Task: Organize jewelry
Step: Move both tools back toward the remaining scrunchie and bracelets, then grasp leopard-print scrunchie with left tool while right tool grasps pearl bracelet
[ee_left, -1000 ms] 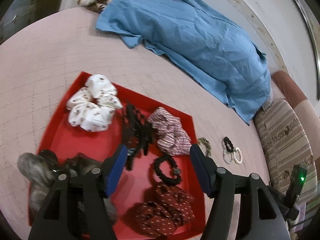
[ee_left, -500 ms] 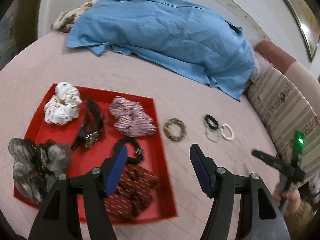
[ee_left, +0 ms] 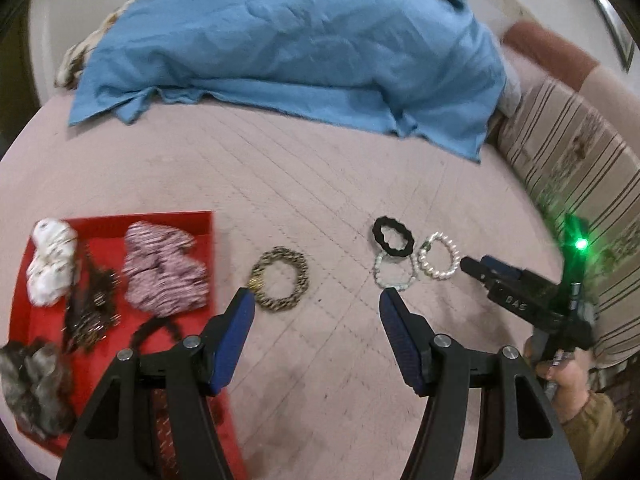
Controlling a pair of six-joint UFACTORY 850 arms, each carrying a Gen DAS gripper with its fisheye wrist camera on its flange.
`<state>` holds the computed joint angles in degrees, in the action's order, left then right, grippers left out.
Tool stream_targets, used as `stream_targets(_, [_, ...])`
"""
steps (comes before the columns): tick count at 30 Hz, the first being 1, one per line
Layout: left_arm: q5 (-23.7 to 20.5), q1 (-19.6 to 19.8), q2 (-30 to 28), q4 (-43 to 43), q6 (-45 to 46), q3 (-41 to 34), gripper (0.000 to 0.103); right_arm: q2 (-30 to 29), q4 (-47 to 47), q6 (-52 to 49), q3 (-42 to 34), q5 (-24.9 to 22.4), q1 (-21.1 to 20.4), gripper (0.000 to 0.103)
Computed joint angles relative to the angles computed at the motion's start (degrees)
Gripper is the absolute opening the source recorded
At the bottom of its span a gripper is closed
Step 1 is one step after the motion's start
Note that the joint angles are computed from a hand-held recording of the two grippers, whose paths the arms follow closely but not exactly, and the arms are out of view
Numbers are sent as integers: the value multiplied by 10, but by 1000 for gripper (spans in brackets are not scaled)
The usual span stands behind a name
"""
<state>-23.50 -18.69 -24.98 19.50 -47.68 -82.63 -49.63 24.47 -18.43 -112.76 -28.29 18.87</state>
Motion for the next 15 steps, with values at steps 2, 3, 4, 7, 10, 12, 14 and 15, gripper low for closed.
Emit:
stream_targets(2, [-20, -2, -32, -1, 12, -32, 64, -15, 3, -6, -19, -13, -3, 56])
stream_targets(3, [-33, -3, -50, 2, 15, -49, 63, -20, -1, -2, -26, -17, -3, 56])
stream_targets(4, [-42, -3, -64, 1, 20, -62, 60, -23, -5, 1, -29, -18, -4, 56])
stream_targets(7, [-72, 2, -104, -18, 48, -101, 52, -33, -11, 3, -43, -21, -5, 56])
stream_targets(10, [-94, 4, -130, -23, 62, -127, 50, -52, -27, 18, -71, -35, -4, 52])
stream_targets(12, [-103, 3, -142, -17, 61, -137, 50, -65, -42, 28, -90, -42, -2, 51])
stream_targets(14, [-110, 4, -151, -21, 65, -146, 50, -73, -64, 38, -100, -40, 2, 51])
stream_targets(15, [-111, 4, -153, -21, 64, -147, 50, -77, -71, 40, -107, -41, 4, 51])
